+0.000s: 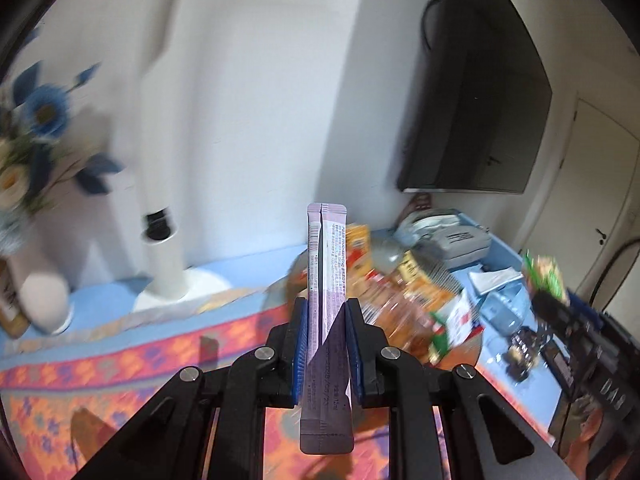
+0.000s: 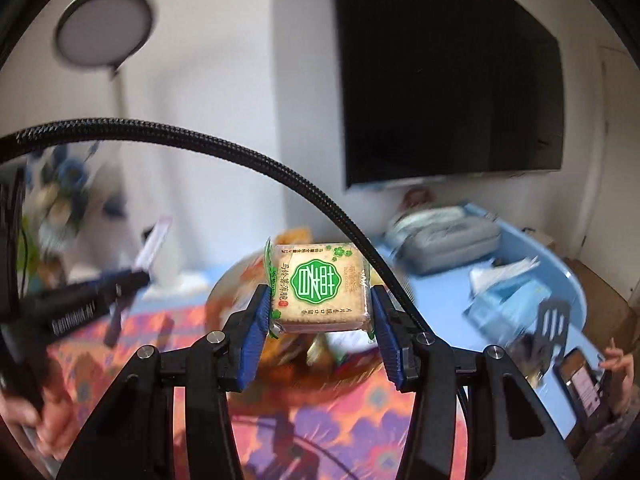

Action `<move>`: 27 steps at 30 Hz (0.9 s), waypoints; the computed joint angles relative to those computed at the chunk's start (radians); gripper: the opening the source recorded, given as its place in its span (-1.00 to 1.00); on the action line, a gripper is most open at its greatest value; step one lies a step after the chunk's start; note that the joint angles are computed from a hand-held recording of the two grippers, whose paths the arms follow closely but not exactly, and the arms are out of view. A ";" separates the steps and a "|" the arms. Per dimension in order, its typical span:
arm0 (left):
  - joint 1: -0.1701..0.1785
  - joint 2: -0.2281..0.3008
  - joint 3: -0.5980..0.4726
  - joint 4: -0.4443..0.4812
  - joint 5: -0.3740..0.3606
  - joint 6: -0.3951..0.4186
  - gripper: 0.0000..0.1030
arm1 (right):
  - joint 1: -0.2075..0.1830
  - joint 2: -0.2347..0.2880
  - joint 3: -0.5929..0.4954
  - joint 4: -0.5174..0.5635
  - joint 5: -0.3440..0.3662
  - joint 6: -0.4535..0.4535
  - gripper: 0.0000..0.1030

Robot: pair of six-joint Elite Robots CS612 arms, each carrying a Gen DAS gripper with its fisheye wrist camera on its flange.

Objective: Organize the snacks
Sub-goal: 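Carry the stick packet and cake over the amber bowl and open both tools, then move both open tools back from the bowl over the tablecloth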

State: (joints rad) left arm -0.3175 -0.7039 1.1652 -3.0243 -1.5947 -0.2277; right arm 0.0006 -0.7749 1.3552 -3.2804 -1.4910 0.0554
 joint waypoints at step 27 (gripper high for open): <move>-0.006 0.166 -0.294 0.141 -0.076 0.062 0.42 | -0.021 0.171 -0.361 0.280 0.079 0.066 0.29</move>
State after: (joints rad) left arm -0.3237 -0.5380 0.8715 -2.8830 -1.6709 -0.1658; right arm -0.0205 -0.6037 0.9939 -3.0008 -1.4121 0.1214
